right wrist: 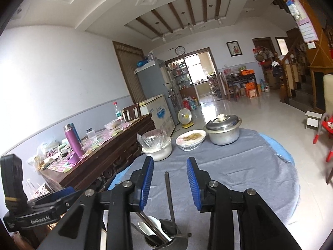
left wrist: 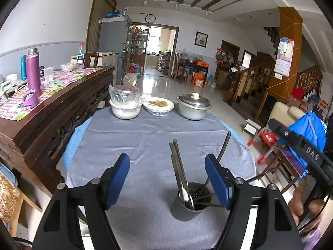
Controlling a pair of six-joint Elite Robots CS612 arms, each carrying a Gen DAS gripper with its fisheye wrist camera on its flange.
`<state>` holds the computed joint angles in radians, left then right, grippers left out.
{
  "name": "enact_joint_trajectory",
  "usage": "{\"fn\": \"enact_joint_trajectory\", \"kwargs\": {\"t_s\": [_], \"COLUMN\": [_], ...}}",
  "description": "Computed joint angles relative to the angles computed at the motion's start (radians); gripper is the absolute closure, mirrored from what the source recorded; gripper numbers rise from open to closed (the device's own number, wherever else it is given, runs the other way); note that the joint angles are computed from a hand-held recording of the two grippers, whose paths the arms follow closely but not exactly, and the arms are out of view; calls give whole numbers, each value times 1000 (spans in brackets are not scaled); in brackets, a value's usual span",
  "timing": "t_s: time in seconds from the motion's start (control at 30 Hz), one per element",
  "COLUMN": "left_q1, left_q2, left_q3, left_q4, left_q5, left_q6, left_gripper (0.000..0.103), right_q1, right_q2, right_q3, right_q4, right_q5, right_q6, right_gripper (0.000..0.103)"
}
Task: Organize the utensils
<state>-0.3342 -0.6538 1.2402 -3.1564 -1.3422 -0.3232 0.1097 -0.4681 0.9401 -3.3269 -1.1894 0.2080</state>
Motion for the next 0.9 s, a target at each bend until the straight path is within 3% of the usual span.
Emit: {"fn": "enact_joint_trajectory", "kwargs": {"t_s": [0.1,0.17,0.2,0.33,0.53,0.9], "left_q1": [-12,-24,-31,-63,-104,-138], "left_q2": [-18,-33,-40,-69,-105,-158], "left_q3": [24,45,58,107,181,293], "left_q4": [21,38,43,62,36,-62], "left_q5": [43,92,120,228,374,484], "left_q6": [10,15,20,45,85,48], "left_gripper": [20,18,18,12,7,7], "right_q1": [-5,-8,-9,-13,-21,-1], "right_q2": [-28,-49,-61,-112,-171,-234], "right_q3": [49,89,115,215,325,460], "right_q4": [-30,-63,-90,-161,-166,-137], "right_q5": [-9,-15,-22,-48,-42,-73], "right_q6": [10,15,14,-5,0,-40], "right_gripper": [62,48,47,46,46,46]}}
